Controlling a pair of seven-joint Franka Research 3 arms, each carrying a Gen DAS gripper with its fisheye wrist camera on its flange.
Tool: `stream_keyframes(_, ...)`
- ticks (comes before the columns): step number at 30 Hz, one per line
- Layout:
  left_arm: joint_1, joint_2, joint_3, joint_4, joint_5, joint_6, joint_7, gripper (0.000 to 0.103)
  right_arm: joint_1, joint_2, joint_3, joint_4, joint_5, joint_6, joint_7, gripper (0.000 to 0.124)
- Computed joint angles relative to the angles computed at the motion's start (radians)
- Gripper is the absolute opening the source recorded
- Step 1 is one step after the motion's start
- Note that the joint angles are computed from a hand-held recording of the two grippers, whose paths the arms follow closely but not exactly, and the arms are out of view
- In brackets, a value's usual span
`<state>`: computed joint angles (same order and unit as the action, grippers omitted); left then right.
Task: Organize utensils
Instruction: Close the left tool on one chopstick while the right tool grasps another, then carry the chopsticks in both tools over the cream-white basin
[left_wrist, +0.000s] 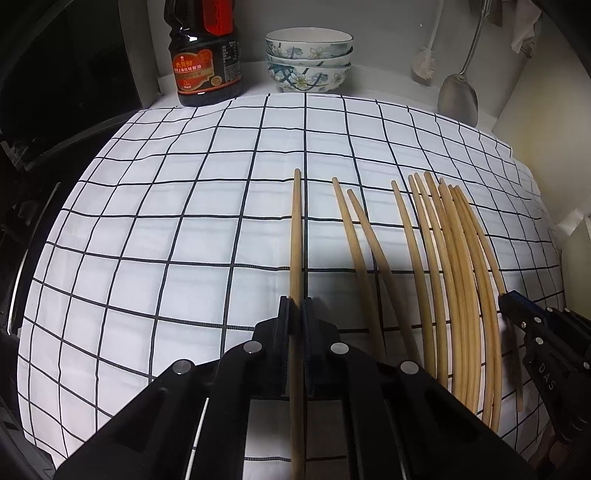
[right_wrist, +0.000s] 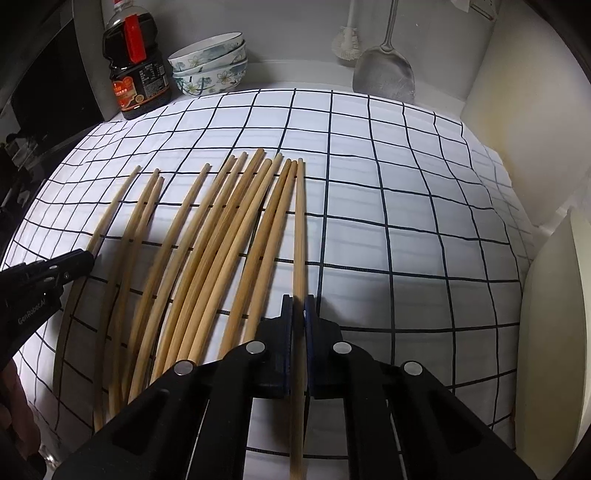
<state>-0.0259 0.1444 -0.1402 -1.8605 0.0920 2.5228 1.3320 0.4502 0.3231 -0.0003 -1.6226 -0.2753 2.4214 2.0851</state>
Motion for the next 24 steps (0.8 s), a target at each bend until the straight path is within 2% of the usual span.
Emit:
stream_keyframes(13, 0.008, -0.049, -0.013, 0.031, -0.129, -0.060, 0.161, 0.007, -0.032, -0.106, 0.020, -0.079, 0.077, 0.048, 0.064, 0.006)
stream_keyframes(19, -0.022, -0.060, -0.030, 0.089, -0.171, -0.080, 0.228, 0.007, -0.059, -0.211, 0.023, -0.148, 0.040, 0.067, 0.131, 0.006)
stream_keyframes(24, -0.069, -0.030, -0.067, 0.180, -0.228, -0.100, 0.292, 0.007, -0.125, -0.348, 0.034, -0.260, -0.024, 0.066, 0.224, 0.006)
